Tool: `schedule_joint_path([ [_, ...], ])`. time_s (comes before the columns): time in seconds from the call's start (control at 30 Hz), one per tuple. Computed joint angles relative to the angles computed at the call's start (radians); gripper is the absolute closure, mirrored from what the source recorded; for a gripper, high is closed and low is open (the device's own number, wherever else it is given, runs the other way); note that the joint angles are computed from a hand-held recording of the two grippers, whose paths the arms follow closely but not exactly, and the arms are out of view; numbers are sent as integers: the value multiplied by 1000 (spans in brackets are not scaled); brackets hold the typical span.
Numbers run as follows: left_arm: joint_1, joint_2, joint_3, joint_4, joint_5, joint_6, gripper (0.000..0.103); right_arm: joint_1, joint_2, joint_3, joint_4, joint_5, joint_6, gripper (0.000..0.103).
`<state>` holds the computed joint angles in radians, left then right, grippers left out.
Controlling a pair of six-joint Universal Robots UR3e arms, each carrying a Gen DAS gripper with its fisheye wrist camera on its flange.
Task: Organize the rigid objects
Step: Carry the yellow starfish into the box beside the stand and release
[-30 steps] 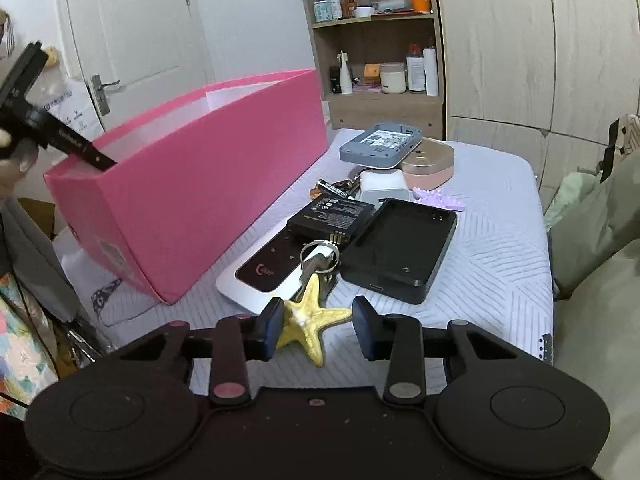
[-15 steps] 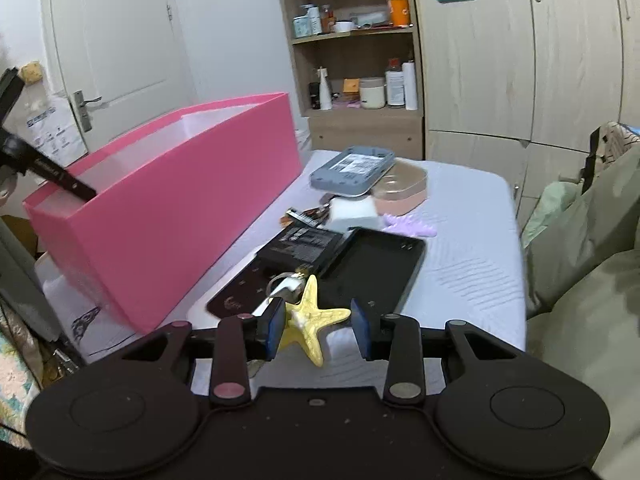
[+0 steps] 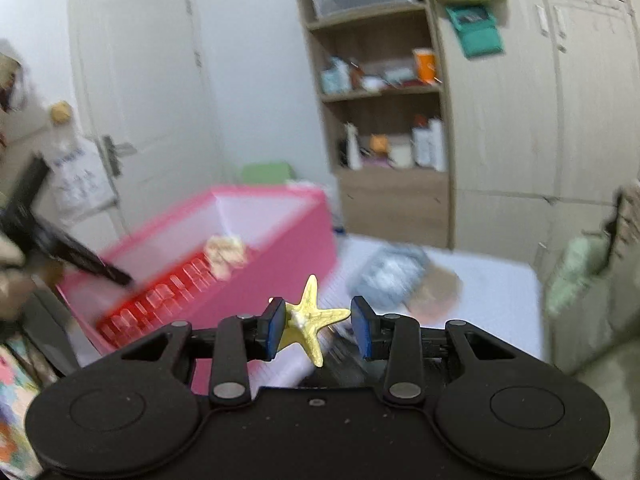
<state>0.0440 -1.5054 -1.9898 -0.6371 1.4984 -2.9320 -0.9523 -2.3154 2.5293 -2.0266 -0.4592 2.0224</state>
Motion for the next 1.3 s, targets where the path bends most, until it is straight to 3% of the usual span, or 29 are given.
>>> schedule_joint_path([
  [0.17, -2, -1, 4, -5, -2, 20, 99, 349, 422, -264, -399, -71, 357, 62],
  [0.3, -1, 10, -20, 19, -7, 19, 99, 667, 781, -575, -632, -323, 623, 62],
  [0.37, 8, 18, -34, 32, -21, 13, 99, 790, 920, -712, -696, -483, 676, 62],
  [0.53, 59, 58, -74, 26, -101, -20, 96, 954, 1218, -1131, -504, -729, 742, 62],
  [0.67, 48, 55, -92, 62, -97, -31, 96, 997, 1350, -1357, -325, -799, 816, 62],
  [0.73, 48, 48, -95, 76, -97, -36, 96, 983, 1353, -1377, -299, -769, 856, 59],
  [0.83, 45, 44, -101, 91, -93, -35, 96, 944, 1283, -1276, -344, -699, 847, 59],
  [1.1, 30, 42, -125, 139, -72, -31, 96, 731, 904, -778, -508, -436, 730, 57],
  [1.3, 34, 48, -124, 128, -78, -26, 96, 519, 617, -541, -348, -288, 559, 56],
])
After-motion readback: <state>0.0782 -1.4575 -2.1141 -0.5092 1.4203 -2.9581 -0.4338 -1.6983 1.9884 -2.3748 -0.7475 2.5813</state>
